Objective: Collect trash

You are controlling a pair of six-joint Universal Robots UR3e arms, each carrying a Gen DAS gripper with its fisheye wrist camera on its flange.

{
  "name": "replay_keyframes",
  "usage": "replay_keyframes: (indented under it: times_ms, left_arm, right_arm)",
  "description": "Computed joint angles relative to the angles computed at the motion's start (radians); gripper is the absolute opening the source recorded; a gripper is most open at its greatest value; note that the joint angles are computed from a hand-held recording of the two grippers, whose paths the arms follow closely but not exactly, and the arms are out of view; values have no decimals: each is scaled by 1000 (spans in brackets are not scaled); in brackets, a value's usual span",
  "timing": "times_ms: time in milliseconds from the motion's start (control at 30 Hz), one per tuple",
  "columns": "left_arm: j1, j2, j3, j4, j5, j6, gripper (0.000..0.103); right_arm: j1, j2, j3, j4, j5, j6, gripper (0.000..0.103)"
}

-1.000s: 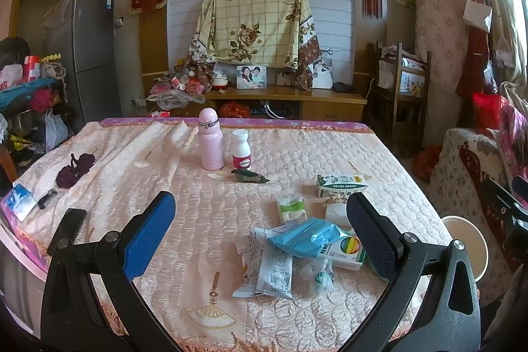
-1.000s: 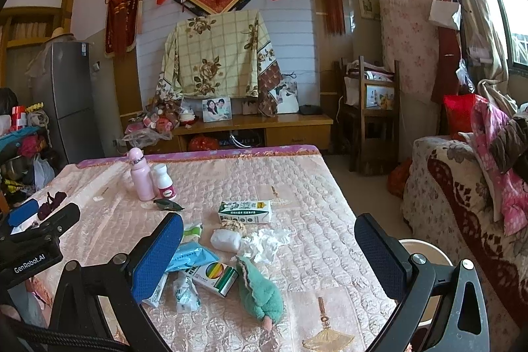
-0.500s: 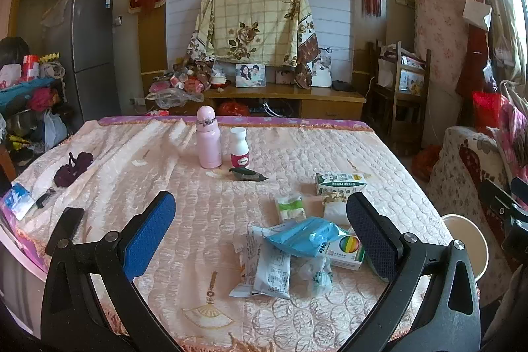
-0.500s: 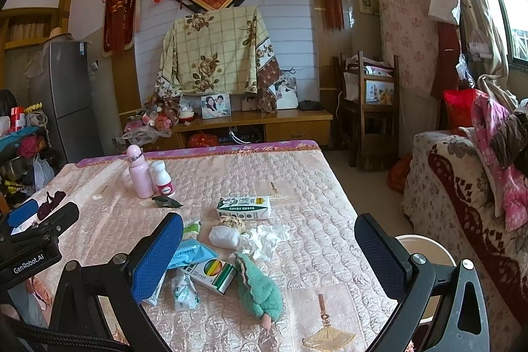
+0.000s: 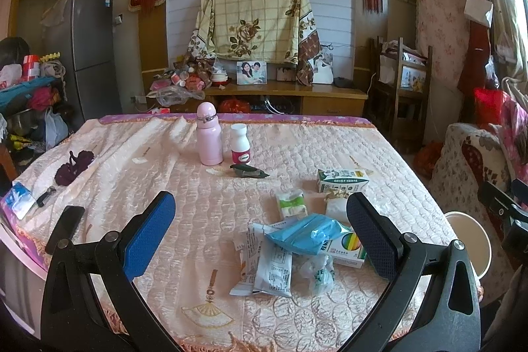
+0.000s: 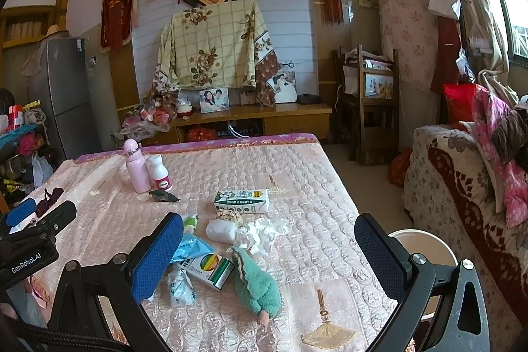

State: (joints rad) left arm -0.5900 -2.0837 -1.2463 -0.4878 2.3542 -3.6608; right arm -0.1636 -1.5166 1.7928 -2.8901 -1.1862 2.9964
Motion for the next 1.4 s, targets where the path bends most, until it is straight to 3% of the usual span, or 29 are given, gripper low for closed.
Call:
replay_keyframes:
  times_ms: [500, 1400]
  left_arm:
    - [36, -9, -6, -23, -44, -8, 103]
    - [96, -42, 16, -66, -106, -29, 103]
  right_arm:
    - [-9, 44, -46, 58, 25, -15, 103]
    - [57, 173, -133, 116, -27, -37, 103]
